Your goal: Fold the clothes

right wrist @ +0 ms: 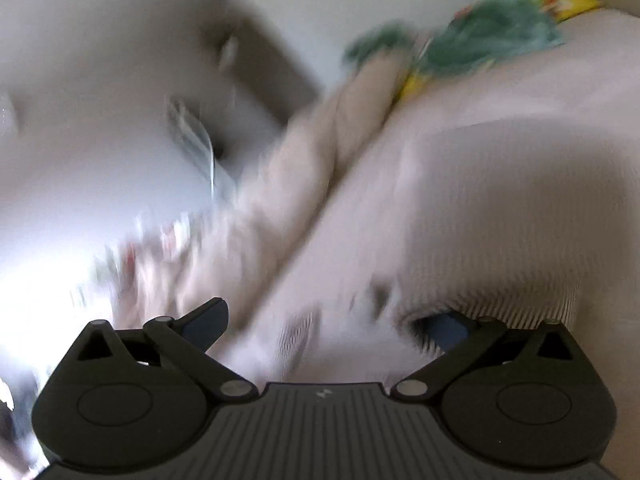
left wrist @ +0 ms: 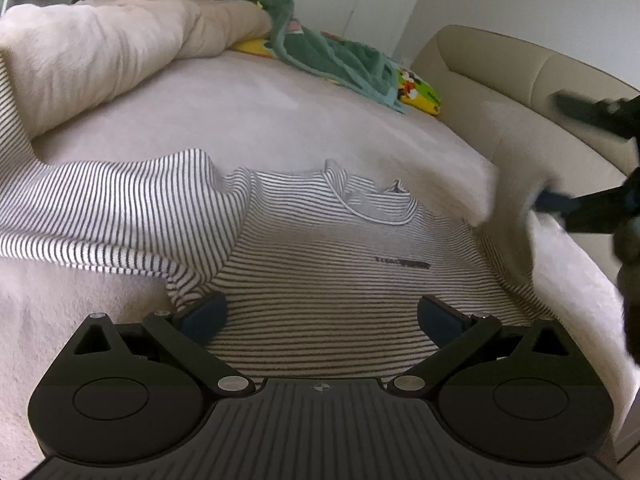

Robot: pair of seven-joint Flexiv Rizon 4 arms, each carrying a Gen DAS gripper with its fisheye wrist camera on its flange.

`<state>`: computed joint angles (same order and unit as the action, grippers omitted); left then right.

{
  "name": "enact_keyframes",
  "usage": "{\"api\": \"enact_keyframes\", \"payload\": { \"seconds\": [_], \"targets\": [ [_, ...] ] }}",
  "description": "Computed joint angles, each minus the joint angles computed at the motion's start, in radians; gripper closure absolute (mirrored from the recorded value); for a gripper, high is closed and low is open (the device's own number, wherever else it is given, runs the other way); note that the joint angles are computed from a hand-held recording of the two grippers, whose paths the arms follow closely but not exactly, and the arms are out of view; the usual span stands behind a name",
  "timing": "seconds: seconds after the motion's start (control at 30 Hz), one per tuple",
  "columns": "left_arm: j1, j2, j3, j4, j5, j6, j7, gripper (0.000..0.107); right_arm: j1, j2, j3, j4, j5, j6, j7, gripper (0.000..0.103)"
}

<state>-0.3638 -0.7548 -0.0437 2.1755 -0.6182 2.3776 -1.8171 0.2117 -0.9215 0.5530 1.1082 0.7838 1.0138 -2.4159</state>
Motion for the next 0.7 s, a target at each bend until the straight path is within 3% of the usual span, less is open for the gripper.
{"api": "enact_keyframes", "payload": {
  "seconds": [0.03, 0.17, 0.27, 0.47, 0.53, 0.6, 0.67, 0.7],
  "targets": [
    [0.005, 0.000, -0.003, 0.003, 0.009, 0.006, -0.008, 0.004, 0.035, 0.013, -0.024, 0.020, -0.036, 0.015, -0.008, 0.000],
    [0.032, -0.001, -0.013, 0.011, 0.054, 0.020, -0.042, 0.004, 0.080, 0.054, -0.040, 0.156, -0.099, 0.265, -0.138, 0.000],
    [0.055, -0.001, -0.020, 0.015, 0.090, 0.026, -0.073, 0.004, 0.130, 0.075, -0.113, 0.230, -0.183, 0.390, -0.121, 0.000],
    [0.173, 0.030, -0.073, 0.039, 0.240, 0.043, -0.236, 0.004, 0.378, 0.057, -0.459, 0.360, -0.327, 0.676, -0.002, 0.000],
    [0.246, 0.032, -0.105, 0.028, 0.360, 0.074, -0.326, 0.004, 0.465, 0.024, -0.580, 0.373, -0.344, 0.748, 0.039, 0.000],
    [0.244, 0.042, -0.092, 0.007, 0.380, 0.073, -0.336, 0.006, 0.572, -0.030, -0.716, 0.360, -0.294, 0.851, 0.047, 0.000],
    [0.182, 0.057, -0.048, -0.005, 0.314, 0.058, -0.281, 0.028, 0.595, -0.048, -0.739, 0.403, -0.405, 0.947, 0.132, 0.000],
    [0.158, 0.063, -0.033, -0.006, 0.282, 0.051, -0.255, 0.057, 0.579, -0.046, -0.706, 0.420, -0.455, 0.983, 0.126, 0.000]
  ]
}}
